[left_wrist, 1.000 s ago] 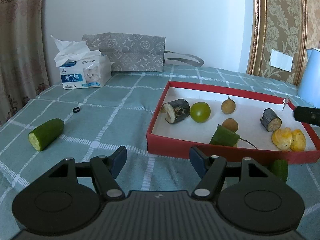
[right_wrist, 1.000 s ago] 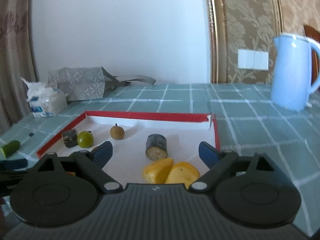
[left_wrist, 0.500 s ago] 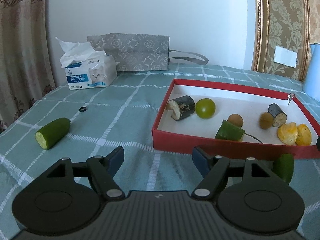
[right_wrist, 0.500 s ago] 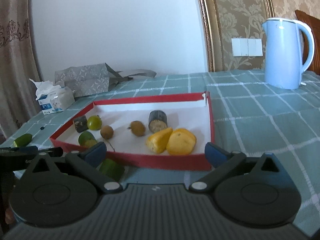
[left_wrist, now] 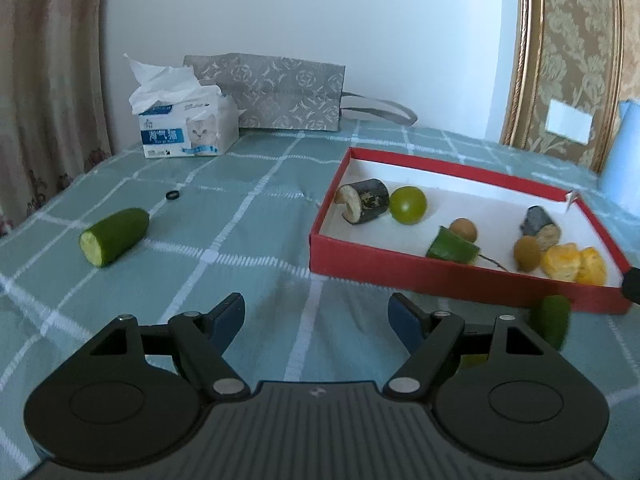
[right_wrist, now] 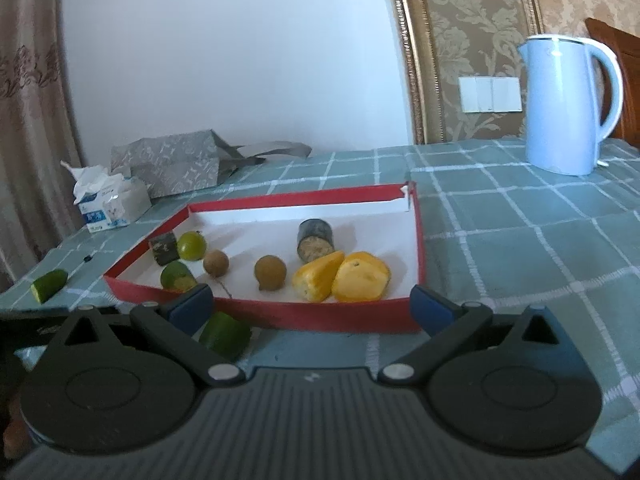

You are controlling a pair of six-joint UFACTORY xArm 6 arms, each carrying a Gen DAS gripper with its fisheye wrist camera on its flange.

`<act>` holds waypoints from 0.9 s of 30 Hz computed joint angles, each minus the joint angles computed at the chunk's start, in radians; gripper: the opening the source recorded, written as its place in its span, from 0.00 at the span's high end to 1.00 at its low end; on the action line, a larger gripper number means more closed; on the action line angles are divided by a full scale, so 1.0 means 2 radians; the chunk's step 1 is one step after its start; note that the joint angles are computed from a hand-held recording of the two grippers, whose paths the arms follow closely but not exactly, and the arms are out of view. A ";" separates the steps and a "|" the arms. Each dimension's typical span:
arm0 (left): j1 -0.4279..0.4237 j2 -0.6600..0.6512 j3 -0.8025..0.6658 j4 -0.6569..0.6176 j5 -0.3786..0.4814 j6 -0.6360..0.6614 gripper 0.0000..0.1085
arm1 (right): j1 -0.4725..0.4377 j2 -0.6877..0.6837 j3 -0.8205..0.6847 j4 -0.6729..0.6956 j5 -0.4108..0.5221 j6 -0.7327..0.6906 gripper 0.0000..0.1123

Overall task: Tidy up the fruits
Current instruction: 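Move the left tool toward the lime lying beside the tray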

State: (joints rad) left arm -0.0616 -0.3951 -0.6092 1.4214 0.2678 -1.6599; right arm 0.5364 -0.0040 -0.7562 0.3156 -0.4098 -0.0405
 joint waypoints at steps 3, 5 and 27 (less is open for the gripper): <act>0.006 -0.015 0.017 -0.006 -0.025 0.004 0.24 | -0.006 0.000 -0.005 0.000 0.014 0.015 0.08; 0.002 -0.020 0.024 -0.004 -0.028 0.002 0.24 | -0.013 -0.001 -0.004 -0.019 0.022 0.040 0.08; -0.054 -0.014 0.004 0.066 -0.027 -0.037 0.24 | -0.011 0.000 -0.012 0.002 0.044 0.027 0.08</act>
State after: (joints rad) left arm -0.1698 -0.4226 -0.6013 1.5542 0.2141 -1.7330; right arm 0.5137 -0.0033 -0.7797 0.3193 -0.3224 0.0144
